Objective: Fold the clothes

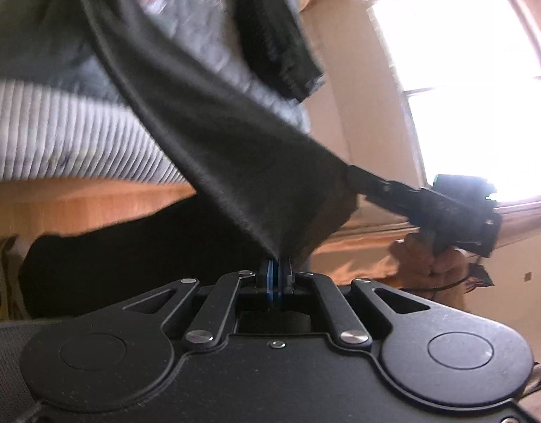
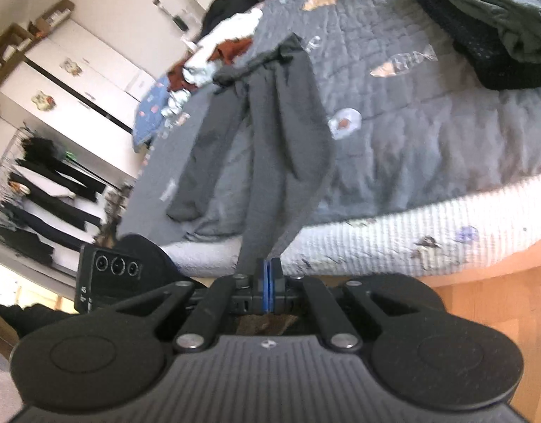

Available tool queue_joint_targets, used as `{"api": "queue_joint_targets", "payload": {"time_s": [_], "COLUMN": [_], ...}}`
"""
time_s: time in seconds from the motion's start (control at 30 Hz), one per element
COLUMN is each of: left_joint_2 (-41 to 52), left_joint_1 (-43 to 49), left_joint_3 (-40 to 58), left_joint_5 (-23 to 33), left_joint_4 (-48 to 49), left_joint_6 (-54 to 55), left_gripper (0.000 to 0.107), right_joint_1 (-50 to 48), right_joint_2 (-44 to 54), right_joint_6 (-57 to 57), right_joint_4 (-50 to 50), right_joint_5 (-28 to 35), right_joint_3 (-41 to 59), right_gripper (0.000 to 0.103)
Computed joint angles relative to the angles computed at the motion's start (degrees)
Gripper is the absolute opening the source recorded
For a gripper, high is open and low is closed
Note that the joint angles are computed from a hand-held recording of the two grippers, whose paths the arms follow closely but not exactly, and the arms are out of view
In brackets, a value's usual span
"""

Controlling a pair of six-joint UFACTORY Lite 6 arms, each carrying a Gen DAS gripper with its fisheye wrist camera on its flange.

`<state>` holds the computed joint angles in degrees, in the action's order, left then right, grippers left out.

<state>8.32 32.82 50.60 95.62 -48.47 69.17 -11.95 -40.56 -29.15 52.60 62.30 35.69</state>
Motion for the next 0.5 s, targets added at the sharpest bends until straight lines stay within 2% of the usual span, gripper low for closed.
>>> {"api": "queue_joint_targets", "payload": {"time_s": [0.1,0.23,0.4,0.5], "left_joint_2": [5.06,14.29,32.29,43.38], "left_joint_1": [0.17,-1.3,-5.13,-8.27], "left_joint_3": [7.59,22.24,51.25,69.24], "left_joint_5": [1.78,-1.95,-9.51,-16.6], "left_joint_4": [-3.19,-10.14,-16.32,-17.91], "left_joint_6": [-0.53,-3.69,-10.99,-16.31], "left_gripper": [0.002,0.002,0.002,0.002], "right_joint_1": [1.4,9.56,16.16,19.2], "right_joint_2": [2.37,14.43,44.07,62.06], "right_joint_6": [-2.82,-10.54,-24.07,-22.77], "right_joint_4": [5.9,15.33,28.94,31.41], "right_joint_5": [-4.33,-15.77,-25.42,-30.94], "right_joint_3": [1.64,8.01,28.14,45.07], "right_gripper": [0.001,0.001,0.001,0.001]}}
